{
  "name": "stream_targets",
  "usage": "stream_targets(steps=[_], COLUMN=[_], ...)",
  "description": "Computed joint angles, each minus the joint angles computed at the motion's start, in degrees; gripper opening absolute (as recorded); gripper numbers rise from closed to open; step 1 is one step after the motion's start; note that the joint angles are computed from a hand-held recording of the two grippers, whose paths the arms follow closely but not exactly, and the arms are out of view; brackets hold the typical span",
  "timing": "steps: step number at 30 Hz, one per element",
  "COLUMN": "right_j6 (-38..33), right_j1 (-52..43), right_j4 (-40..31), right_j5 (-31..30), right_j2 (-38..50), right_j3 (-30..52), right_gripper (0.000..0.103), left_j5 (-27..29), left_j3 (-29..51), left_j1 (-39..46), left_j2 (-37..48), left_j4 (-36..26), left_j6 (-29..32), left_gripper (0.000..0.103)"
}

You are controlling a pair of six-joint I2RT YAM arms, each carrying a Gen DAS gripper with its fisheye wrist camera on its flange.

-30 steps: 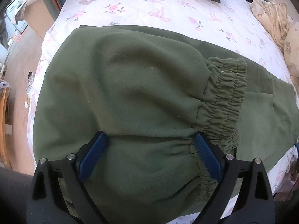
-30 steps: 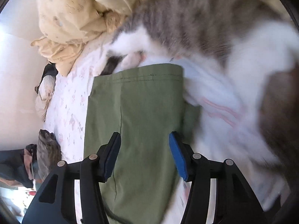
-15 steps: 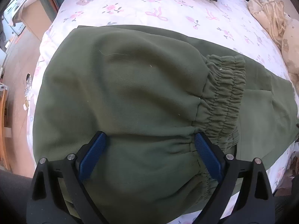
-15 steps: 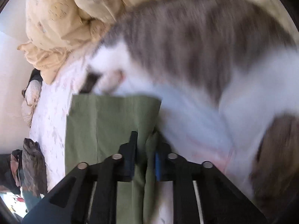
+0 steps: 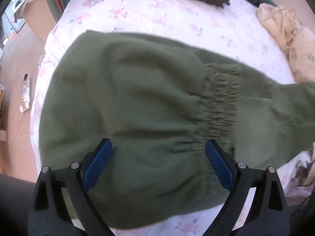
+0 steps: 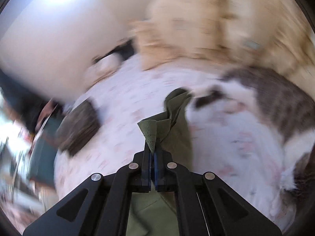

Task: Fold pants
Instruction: 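Grasp the pant leg edge with the right gripper and fold it over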

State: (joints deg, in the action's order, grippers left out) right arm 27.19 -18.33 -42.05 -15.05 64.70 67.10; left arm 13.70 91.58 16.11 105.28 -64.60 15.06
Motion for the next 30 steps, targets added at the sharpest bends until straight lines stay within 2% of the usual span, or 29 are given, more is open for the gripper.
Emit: stream_targets(steps=[6, 11, 14, 16, 18, 20, 22, 25, 27, 29, 30], right_j6=[1.92, 6.26, 9.30, 11.84, 10.99, 10.15, 9.60, 8.21, 8.56, 10.48, 11.87], right_j1=[26.35, 47.13, 54.20, 57.07, 58.91, 59.04, 58.01, 55.63, 53.94, 51.26, 48.96], right_j4=[3.22, 10.92, 15.46, 16.96, 12.62, 10.17, 8.18, 7.04, 4.40, 2.66, 1.72], right_j5=[5.02, 7.31, 7.85, 6.53, 8.12, 7.31, 5.12, 4.69, 9.20, 12.48, 11.85], right_j2=[3.15, 11.10, 16.61, 19.57, 22.31, 22.50, 21.19, 16.09, 12.97, 11.47, 12.45], right_j3=[3.61, 0.74, -2.71, -4.87, -3.34, -2.93, -2.15, -2.29, -2.16, -3.44, -3.94], right_gripper=[0.001, 0.001, 0.002, 0.007, 0.009, 0.019, 0.061, 0.057, 0.054, 0.038, 0.027], left_j5=[5.53, 4.79, 3.32, 2.97, 3.24, 3.57, 3.97, 5.17, 5.64, 6.42, 6.55], left_j3=[3.56, 4.42, 3.94, 4.30, 3.96, 3.66, 3.99, 4.71, 4.65, 3.28, 2.55], left_j1=[5.61, 8.09, 8.34, 8.61, 8.98, 8.97, 8.81, 8.88, 8.81, 8.13, 7.56], left_j2=[-3.12, -1.69, -0.65, 0.07, -0.09, -0.41, -0.35, -0.39, -0.75, -2.09, -2.70], left_j4=[-2.19, -1.78, -1.53, -1.98, -2.82, -3.04, -3.35, -3.70, -3.33, -2.13, -1.61], left_j6=[1.74, 1.07, 1.12, 1.22, 1.73, 1.94, 1.82, 1.65, 1.99, 2.67, 3.13], left_gripper=[0.094, 0.094, 0.094, 0.094, 0.094, 0.094, 0.094, 0.094, 0.094, 0.094, 0.094])
